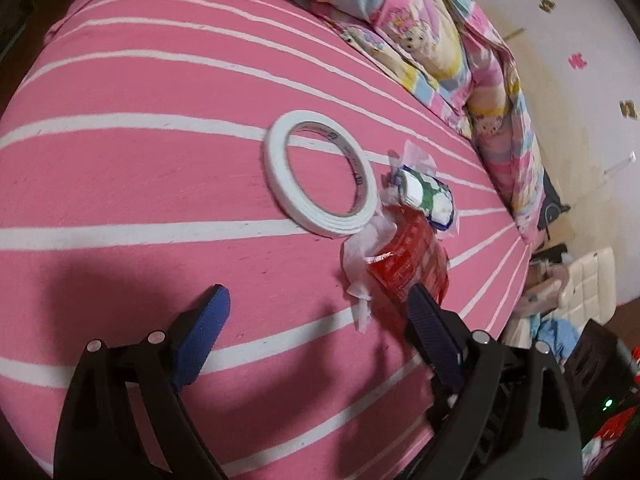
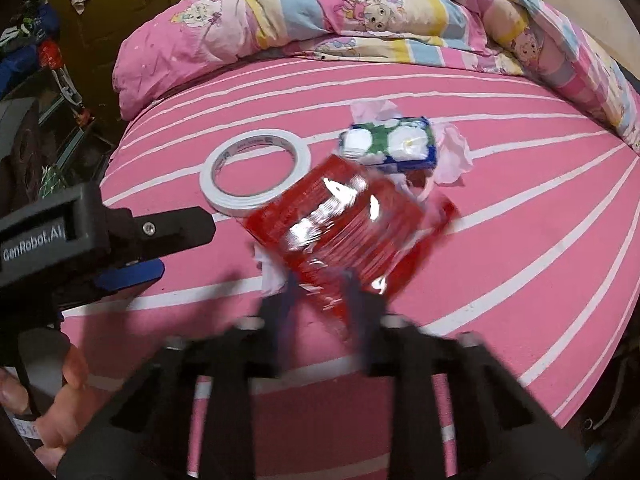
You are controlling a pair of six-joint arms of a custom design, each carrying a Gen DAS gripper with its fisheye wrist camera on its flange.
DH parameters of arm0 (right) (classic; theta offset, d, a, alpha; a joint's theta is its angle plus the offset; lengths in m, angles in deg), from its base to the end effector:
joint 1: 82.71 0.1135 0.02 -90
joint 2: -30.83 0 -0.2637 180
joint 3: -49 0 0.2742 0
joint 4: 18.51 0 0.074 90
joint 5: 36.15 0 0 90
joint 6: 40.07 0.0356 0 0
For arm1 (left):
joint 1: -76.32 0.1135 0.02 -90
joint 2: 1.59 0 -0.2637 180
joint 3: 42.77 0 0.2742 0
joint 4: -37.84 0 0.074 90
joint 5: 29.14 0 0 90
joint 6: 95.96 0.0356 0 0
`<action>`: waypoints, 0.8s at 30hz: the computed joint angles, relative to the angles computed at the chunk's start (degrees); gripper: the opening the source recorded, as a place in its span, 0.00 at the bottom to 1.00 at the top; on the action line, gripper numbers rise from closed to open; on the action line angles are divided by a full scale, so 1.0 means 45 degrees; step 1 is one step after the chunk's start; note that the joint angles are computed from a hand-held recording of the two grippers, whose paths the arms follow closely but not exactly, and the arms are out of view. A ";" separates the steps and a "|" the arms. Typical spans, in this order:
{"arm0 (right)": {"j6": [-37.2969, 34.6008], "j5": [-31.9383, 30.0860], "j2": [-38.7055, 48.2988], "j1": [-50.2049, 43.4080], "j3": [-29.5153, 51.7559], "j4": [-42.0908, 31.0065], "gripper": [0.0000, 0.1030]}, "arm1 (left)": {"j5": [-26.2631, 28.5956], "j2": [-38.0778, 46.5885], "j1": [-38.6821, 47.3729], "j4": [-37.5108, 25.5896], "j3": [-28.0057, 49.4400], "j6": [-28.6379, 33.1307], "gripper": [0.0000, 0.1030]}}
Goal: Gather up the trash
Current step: 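Grasp the red snack bag with the right tool while the left tool grasps a white tissue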
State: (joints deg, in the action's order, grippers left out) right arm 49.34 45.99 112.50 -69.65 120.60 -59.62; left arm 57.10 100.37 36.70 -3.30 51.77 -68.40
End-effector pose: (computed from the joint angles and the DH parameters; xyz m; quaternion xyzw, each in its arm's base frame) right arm 0.3109 0.0771 0.2413 -0.1344 0.9316 0.1003 0.3226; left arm 0.3243 -0.2654 0.2540 -0.1963 0.9140 -0.2556 0.2462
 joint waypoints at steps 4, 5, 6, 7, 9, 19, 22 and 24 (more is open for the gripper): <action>0.0189 -0.0592 -0.0621 -0.0789 -0.0482 0.0448 0.07 | 0.0176 0.0723 -0.0136 -0.0008 0.0846 0.0523 0.85; 0.0241 -0.0706 -0.0758 -0.0941 -0.0564 0.0507 0.03 | 0.0141 0.0937 -0.0187 -0.0071 0.1113 0.0617 0.85; 0.0292 -0.0825 -0.0978 -0.1171 -0.0673 0.0560 0.01 | 0.0050 0.1270 -0.0254 -0.0245 0.1545 0.0775 0.85; 0.0325 -0.0940 -0.1153 -0.1385 -0.0760 0.0619 0.01 | -0.0052 0.1504 -0.0304 -0.0389 0.1855 0.0858 0.85; 0.0365 -0.1114 -0.1327 -0.1723 -0.0792 0.0605 0.01 | -0.0172 0.1977 -0.0376 -0.0631 0.2466 0.0972 0.85; -0.0016 -0.2713 -0.0489 -0.2653 -0.0319 0.0269 0.65 | -0.0228 0.2109 -0.0210 -0.0711 0.2626 0.0656 0.85; 0.0601 -0.2988 0.0367 -0.2632 0.0168 0.0173 0.71 | -0.0238 0.1894 -0.0077 -0.0590 0.2327 0.0520 0.85; 0.0835 -0.2932 0.1045 -0.2406 0.0562 0.0148 0.70 | -0.0104 0.1808 -0.0006 -0.0398 0.2134 0.0455 0.85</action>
